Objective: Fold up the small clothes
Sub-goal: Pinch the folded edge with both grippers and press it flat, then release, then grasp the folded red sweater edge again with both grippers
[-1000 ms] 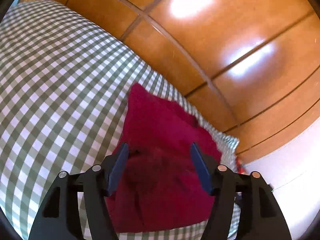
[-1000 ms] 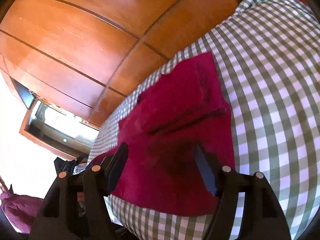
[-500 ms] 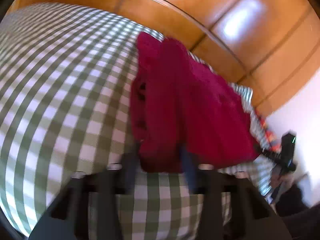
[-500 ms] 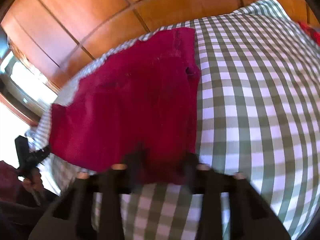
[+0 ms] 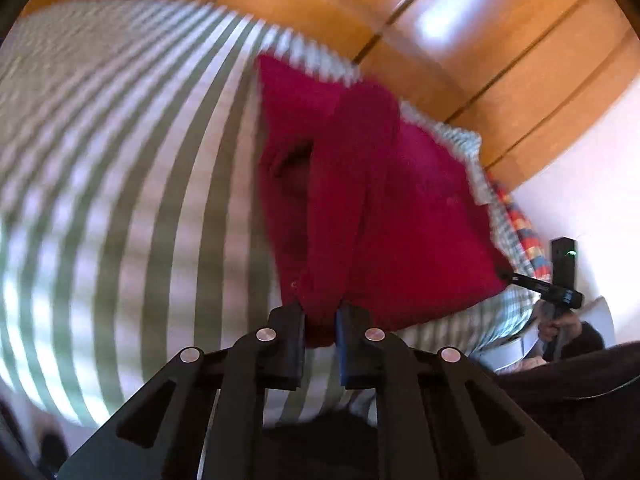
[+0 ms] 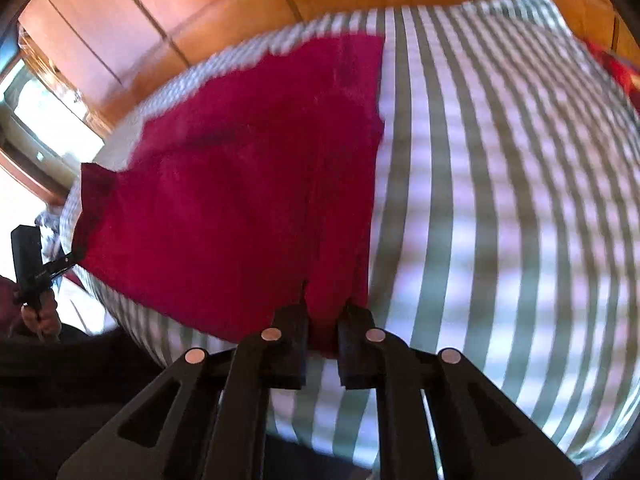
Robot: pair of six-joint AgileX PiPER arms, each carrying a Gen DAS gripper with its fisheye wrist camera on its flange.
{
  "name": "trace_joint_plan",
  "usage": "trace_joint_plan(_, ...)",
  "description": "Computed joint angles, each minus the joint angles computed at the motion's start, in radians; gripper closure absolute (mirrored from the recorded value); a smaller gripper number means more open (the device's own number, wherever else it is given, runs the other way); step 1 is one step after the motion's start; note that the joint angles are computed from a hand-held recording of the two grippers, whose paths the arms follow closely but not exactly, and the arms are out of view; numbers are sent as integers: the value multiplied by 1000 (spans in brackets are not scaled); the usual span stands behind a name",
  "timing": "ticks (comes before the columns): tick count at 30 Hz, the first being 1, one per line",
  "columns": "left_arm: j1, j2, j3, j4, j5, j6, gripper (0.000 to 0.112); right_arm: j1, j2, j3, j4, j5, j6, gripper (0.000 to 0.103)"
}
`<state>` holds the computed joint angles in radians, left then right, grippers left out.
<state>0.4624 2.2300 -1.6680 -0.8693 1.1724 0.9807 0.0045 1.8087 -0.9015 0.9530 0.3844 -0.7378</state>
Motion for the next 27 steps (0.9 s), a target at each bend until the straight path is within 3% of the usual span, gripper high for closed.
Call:
trace_joint_plan(2,25,1,32,-34,10,-5,95,3,-13,7,9,-12,-4,93)
trace_joint_plan(4,51,-9,35,-70,13,-23,83,2,-26,6,-17,-14,9,84)
trace_joint_plan(5,62,-17,33,-85,9,-19,82,4,-45,11,-39,-35,21,80)
trace_joint_plan(6,67,-22,28,-92,5,-19,82,-6,-61,2,-65,-31,42,68)
trace_joint_plan(8,73,-22,-6,-115,-3,-17,81,-1,-58,-44,-91,-44,84,66)
trace_joint_plan(10,62,-12,-45,-137,-12,-39,61,4,-40,-90,-131,-60,118,59)
trace_joint_plan(11,52,-4,-68,-146,-7,-49,58,9,-26,-118,-183,-67,171,58)
trace_joint_plan(14,-8,32,-156,-134,-12,-90,58,32,-3,-172,-381,-96,363,58)
trace_joint_plan(21,-94,133,-324,-55,-17,-173,58,80,149,-382,-625,-50,602,58)
trace_joint_plan(23,-105,159,-368,-53,-10,-197,58,98,191,-425,-769,-30,745,61)
trace_joint_plan(26,-118,174,-397,-47,-9,-214,58,98,197,-414,-782,-43,777,71)
trace_joint_plan(27,-118,176,-402,-50,-8,-218,58,92,189,-396,-770,-59,776,84)
